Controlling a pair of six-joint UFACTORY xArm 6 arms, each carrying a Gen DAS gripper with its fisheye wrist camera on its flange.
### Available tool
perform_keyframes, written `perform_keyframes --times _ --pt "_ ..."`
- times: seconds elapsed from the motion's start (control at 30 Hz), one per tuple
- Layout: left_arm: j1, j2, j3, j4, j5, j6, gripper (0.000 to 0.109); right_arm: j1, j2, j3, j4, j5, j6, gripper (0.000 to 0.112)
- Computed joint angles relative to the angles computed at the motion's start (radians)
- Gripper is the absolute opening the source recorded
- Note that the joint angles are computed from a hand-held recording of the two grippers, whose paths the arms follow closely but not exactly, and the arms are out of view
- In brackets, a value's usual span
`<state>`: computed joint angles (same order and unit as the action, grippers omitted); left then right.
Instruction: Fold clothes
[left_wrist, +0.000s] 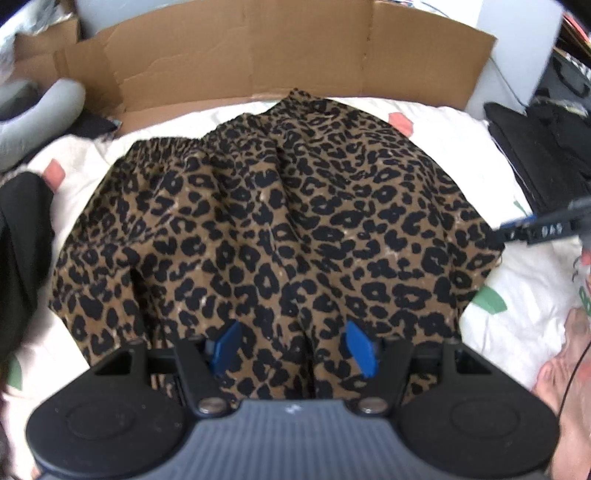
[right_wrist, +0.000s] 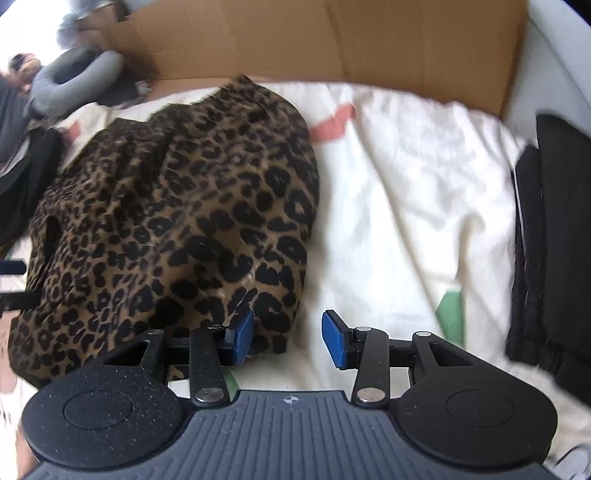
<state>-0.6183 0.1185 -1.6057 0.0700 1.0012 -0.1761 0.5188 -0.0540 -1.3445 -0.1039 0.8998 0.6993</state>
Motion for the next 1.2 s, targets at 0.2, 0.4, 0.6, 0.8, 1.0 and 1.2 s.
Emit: perform_keyframes --times 0.2,0.4,0.6,0.8,1.0,1.2 --pt "-0.007 -0.013 0.043 -0.03 -0.003 -0.007 0.066 0.001 0.006 0.041 0.058 -0.054 0.015 0.048" --pt "-0.009 -0.034 0.081 -0.048 -0.001 0.002 0.066 0.0 0.003 0.055 0.078 -0.084 0.006 0.015" --pt "-0.005 -0.038 0.094 -0.046 -0.006 -0.013 0.066 -0.002 -0.016 0.059 0.092 -0.106 -0.002 0.002" --pt "-0.004 -0.038 0.09 -0.045 -0.015 -0.023 0.065 0.005 -0.022 0.045 0.092 -0.144 0.003 0.001" --pt "-0.003 -0.042 0.092 -0.044 -0.023 -0.026 0.065 0.018 0.012 -0.01 0.102 -0.181 -0.017 0.001" --pt "0.004 -0.046 0.088 -0.039 -0.021 -0.04 0.065 0.031 0.076 -0.07 0.177 -0.257 -0.059 0.001"
